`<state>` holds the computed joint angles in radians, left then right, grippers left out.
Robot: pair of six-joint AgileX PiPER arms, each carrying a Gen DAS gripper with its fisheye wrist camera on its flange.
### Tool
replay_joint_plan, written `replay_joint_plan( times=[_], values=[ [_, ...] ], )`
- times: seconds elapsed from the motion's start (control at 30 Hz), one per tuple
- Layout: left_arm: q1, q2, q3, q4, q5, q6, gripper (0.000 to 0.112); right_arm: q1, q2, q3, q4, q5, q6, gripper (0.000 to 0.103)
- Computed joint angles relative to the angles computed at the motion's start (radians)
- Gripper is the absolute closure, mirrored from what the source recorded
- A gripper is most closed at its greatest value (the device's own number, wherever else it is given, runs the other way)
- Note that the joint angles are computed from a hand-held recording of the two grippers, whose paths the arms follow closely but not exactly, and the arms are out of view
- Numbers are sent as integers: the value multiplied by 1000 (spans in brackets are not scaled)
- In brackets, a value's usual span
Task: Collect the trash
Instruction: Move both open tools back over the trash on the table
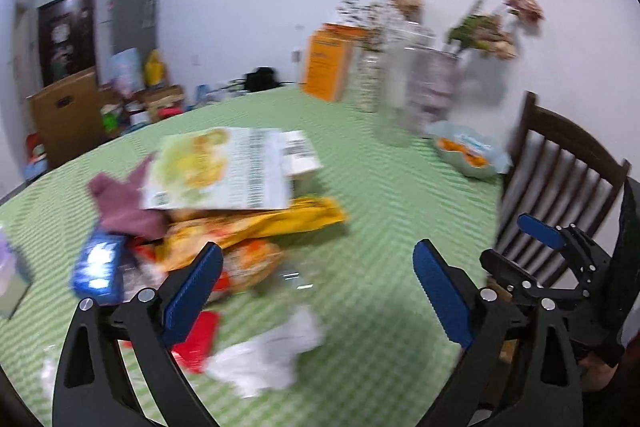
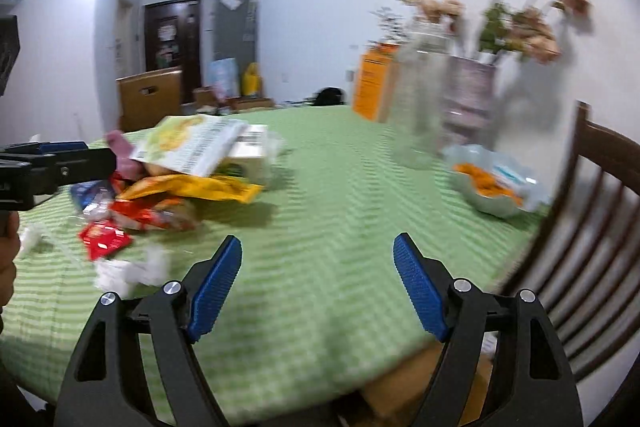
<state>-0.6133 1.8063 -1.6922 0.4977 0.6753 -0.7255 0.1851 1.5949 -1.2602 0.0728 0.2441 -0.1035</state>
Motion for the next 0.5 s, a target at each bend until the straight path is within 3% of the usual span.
replay_joint_plan(
  times=[0.27,0.37,0.5],
  values=[
    [132,-187,315,98,-62,-124,20,172,143,-175,112,81,-106,28],
    [199,-255,437,96,-94,-121,20,239,207,-258,138,148,-141,39],
    [316,-317,555,-23,-141,-25,21,312,299,-368,157,239,-164,57]
  ],
)
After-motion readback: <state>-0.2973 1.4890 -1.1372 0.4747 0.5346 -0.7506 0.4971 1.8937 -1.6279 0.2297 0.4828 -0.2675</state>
